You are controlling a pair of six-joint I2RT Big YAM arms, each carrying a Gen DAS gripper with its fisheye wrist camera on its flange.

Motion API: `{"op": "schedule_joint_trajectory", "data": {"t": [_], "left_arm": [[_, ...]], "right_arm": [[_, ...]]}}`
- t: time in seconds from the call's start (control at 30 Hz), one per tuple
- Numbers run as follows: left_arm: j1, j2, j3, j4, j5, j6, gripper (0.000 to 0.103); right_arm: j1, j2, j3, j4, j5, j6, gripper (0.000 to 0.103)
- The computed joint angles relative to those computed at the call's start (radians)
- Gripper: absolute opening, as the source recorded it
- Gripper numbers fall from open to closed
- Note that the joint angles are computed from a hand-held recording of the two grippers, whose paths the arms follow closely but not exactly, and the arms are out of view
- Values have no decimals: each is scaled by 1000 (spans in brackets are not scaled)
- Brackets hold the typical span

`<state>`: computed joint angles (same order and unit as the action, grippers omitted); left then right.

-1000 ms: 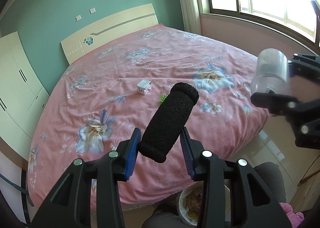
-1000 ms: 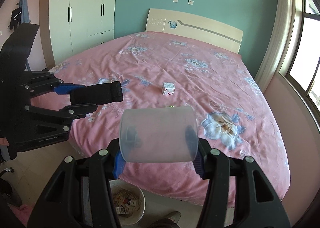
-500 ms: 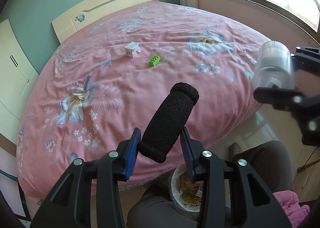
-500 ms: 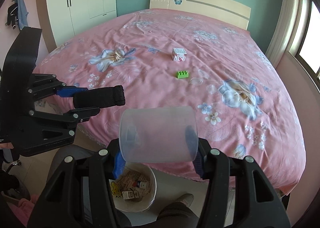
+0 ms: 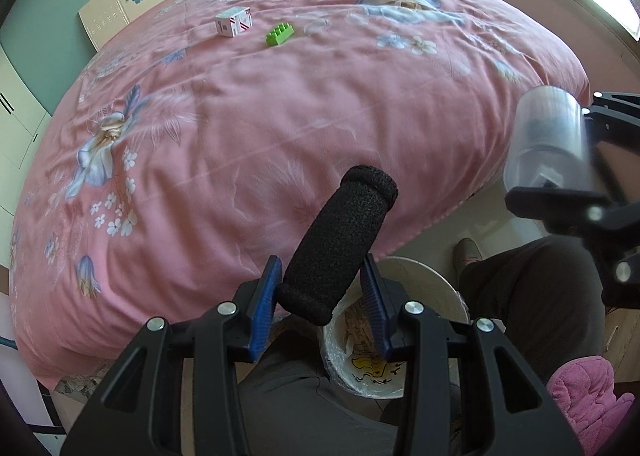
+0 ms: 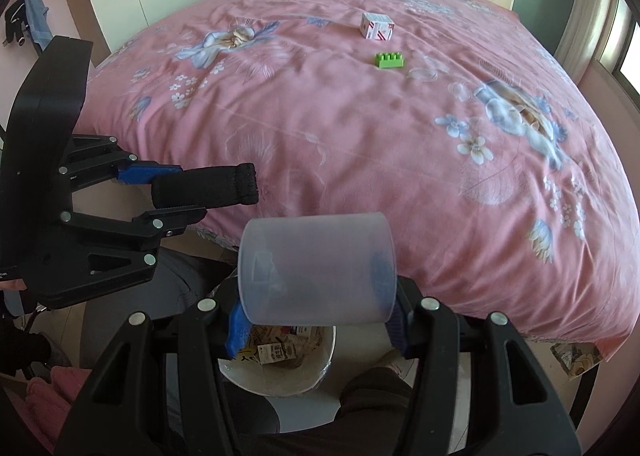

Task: Collect trash
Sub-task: 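Carry the black foam tube and clear cup in both tools over the trash bin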

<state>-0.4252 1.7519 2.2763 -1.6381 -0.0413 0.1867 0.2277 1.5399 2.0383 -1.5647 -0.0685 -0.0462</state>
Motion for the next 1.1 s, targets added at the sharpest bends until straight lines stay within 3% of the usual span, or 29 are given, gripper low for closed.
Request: {"op": "schedule_joint_trajectory", "data": {"t": [0.6, 1.1], "left_arm": [[-29, -57, -336, 61, 42, -21, 43], [-34, -38, -529, 87, 94, -60, 43]], "right_arm": [[15, -43, -328, 43, -54, 5, 55], [37, 13, -521, 70, -132, 41, 55]]}}
